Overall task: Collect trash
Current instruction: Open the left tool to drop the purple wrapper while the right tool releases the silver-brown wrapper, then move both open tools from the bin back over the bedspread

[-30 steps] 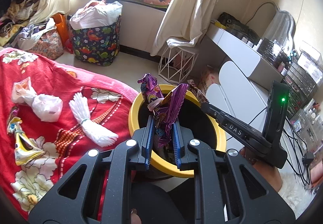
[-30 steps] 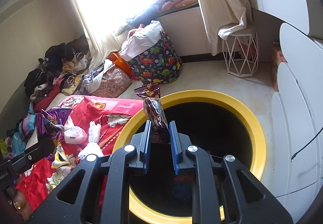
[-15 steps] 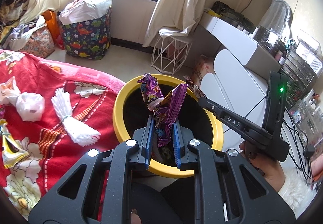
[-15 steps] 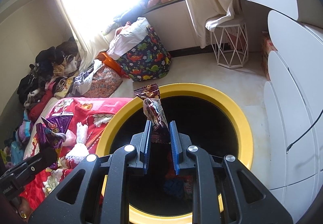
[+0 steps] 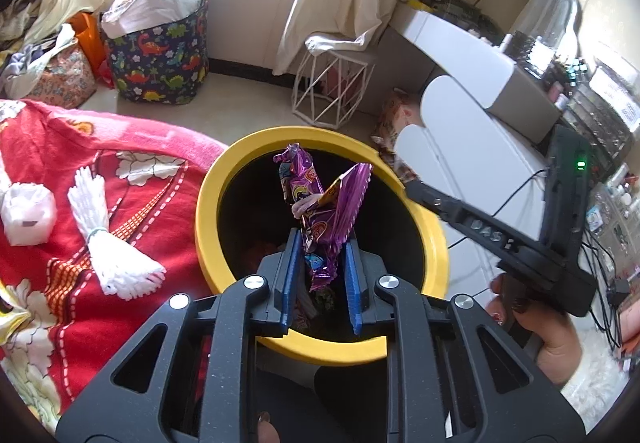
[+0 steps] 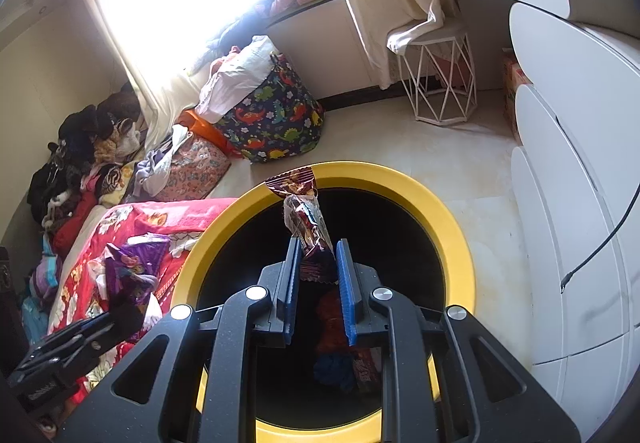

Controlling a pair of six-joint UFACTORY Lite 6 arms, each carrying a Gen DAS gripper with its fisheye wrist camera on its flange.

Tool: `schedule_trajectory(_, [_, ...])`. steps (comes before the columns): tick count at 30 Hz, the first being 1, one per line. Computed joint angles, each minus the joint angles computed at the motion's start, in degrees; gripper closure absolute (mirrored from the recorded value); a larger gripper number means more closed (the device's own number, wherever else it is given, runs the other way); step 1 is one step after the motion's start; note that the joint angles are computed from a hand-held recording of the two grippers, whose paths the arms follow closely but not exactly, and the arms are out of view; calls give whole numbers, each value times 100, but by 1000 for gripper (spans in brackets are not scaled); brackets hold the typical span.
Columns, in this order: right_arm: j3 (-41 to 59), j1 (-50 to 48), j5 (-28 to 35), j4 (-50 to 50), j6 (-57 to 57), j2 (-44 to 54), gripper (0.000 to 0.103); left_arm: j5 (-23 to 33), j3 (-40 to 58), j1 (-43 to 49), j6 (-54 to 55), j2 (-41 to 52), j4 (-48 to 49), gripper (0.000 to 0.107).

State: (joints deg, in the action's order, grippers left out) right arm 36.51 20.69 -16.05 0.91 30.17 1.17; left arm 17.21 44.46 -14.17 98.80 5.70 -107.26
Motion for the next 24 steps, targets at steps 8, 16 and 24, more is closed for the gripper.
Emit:
schedule_trajectory(8, [-70,-45,51,684,-586,-156,51,-8,-229,84,536,-143,-747,20])
schedule_trajectory(16, [-154,196,85,2520,-2297,-422,30,-103,-603,270,816,-711,-1074,15])
schedule_trajectory(24, [-72,508,-6,3867,-3545,-474,21,-89,-1088,718,600,-1460,-757,15])
